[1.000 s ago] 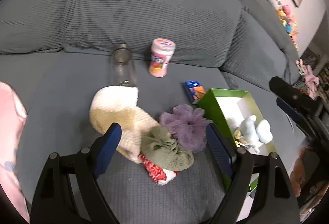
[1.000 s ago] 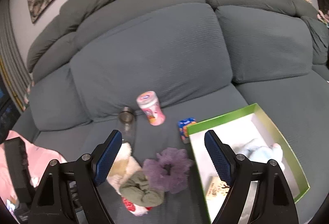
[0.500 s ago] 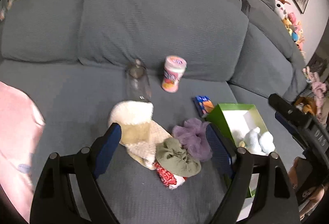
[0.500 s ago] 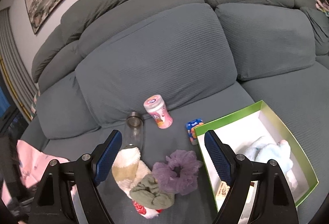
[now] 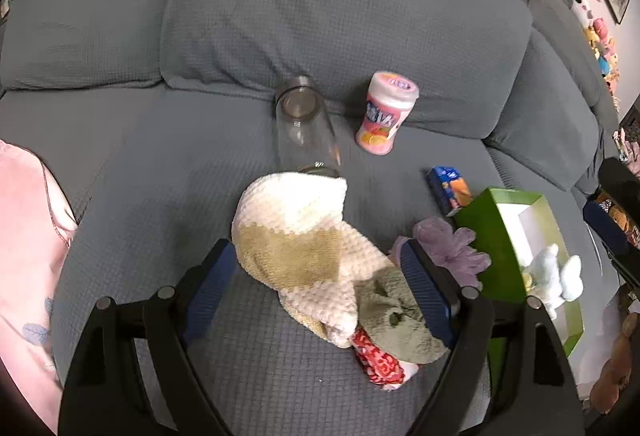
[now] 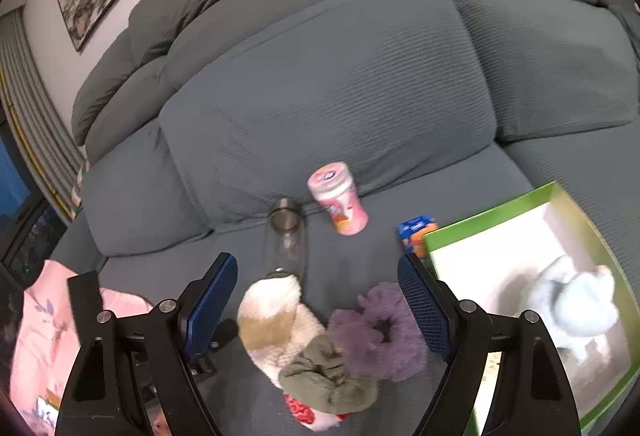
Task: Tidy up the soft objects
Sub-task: 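Move the open right gripper to the cream-and-tan knitted towel, then close the right gripper on the knitted towel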
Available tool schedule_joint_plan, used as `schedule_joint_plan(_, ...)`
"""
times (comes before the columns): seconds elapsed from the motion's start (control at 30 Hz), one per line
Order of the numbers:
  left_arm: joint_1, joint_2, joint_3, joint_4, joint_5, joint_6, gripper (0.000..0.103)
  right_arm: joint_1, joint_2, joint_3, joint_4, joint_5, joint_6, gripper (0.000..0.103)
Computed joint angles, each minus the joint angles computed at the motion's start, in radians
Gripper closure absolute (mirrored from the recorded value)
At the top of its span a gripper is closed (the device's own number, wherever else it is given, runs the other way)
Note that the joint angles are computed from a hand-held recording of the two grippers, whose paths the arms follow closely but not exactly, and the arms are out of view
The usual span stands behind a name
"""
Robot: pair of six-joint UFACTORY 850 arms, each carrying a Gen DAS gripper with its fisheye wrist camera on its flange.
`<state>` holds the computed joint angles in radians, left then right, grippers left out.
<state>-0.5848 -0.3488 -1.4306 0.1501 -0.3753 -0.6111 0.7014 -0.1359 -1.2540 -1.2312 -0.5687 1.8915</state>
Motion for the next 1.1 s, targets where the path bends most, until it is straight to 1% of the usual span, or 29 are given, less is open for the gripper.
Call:
schedule_joint_plan(0.07, 0.01, -0.011, -0.008, -0.093, -0.011, 0.099, 0.02, -0.009, -0.022, -0.017, 0.039, 0.043, -0.049, 0.02)
schedule_joint_plan(0.2, 0.032, -0.023, -0.008, -0.145, -0.011, 0.147, 0.021, -0.028, -0.064, -0.056, 0.131, 0.098, -0.148, 0.02)
schedule_joint_plan(0.27, 0.05, -0.036, -0.014, -0.242, -0.036, 0.231, 0.021, -0.038, -0.091, -0.084, 0.2, 0.119, -0.217, 0.02)
schedule_joint_plan(0.33, 0.063, -0.045, -0.015, -0.301, -0.053, 0.274, 0.021, -0.051, -0.124, -0.116, 0.313, 0.156, -0.328, 0.02)
schedule_joint_plan(0.37, 0.075, -0.052, -0.015, -0.364, -0.064, 0.325, 0.021, -0.059, -0.146, -0.137, 0.393, 0.178, -0.409, 0.02)
schedule_joint_plan(0.43, 0.088, -0.059, -0.015, -0.429, -0.08, 0.371, 0.025, -0.07, -0.2, -0.192, 0.564, 0.196, -0.588, 0.02)
schedule_joint_plan(0.5, 0.108, -0.062, -0.008, -0.541, -0.081, 0.447, 0.025, -0.078, -0.252, -0.249, 0.721, 0.187, -0.761, 0.02)
schedule_joint_plan(0.57, 0.124, -0.063, 0.0, -0.653, -0.081, 0.532, 0.025, -0.089, -0.308, -0.314, 0.885, 0.149, -0.938, 0.022)
schedule_joint_plan(0.67, 0.134, -0.08, -0.008, -0.733, -0.118, 0.593, 0.026, -0.103, -0.38, -0.387, 1.031, 0.087, -1.078, 0.022)
schedule_joint_plan(0.7, 0.136, -0.091, -0.014, -0.745, -0.136, 0.6, 0.027, -0.106, -0.393, -0.395, 1.054, 0.074, -1.096, 0.022)
schedule_joint_plan(0.73, 0.137, -0.1, -0.023, -0.747, -0.15, 0.601, 0.03, -0.111, -0.408, -0.404, 1.081, 0.053, -1.114, 0.022)
schedule_joint_plan(0.77, 0.136, -0.11, -0.032, -0.743, -0.161, 0.6, 0.032, -0.116, -0.421, -0.413, 1.113, 0.033, -1.13, 0.025)
schedule_joint_plan(0.83, 0.132, -0.125, -0.043, -0.706, -0.175, 0.573, 0.043, -0.128, -0.434, -0.414, 1.176, 0.016, -1.17, 0.03)
schedule_joint_plan(0.87, 0.13, -0.132, -0.046, -0.702, -0.183, 0.575, 0.045, -0.133, -0.437, -0.409, 1.203, 0.017, -1.193, 0.03)
schedule_joint_plan(0.9, 0.13, -0.142, -0.052, -0.725, -0.2, 0.607, 0.049, -0.135, -0.439, -0.405, 1.215, 0.015, -1.208, 0.03)
schedule_joint_plan(0.93, 0.131, -0.15, -0.058, -0.742, -0.217, 0.627, 0.051, -0.136, -0.443, -0.403, 1.219, 0.007, -1.218, 0.034)
schedule_joint_plan(0.97, 0.132, -0.151, -0.055, -0.756, -0.221, 0.638, 0.052, -0.137, -0.448, -0.405, 1.225, -0.001, -1.226, 0.038)
schedule_joint_plan(1.0, 0.133, -0.149, -0.052, -0.768, -0.218, 0.639, 0.053, -0.139, -0.457, -0.41, 1.241, -0.014, -1.24, 0.039)
schedule_joint_plan(1.03, 0.136, -0.147, -0.05, -0.787, -0.219, 0.649, 0.059, -0.141, -0.464, -0.412, 1.264, -0.021, -1.259, 0.043)
schedule_joint_plan(1.07, 0.145, -0.15, -0.048, -0.837, -0.227, 0.682, 0.063, -0.144, -0.472, -0.415, 1.293, -0.023, -1.287, 0.045)
schedule_joint_plan(1.1, 0.157, -0.155, -0.043, -0.916, -0.249, 0.725, 0.068, -0.146, -0.481, -0.419, 1.318, -0.024, -1.317, 0.045)
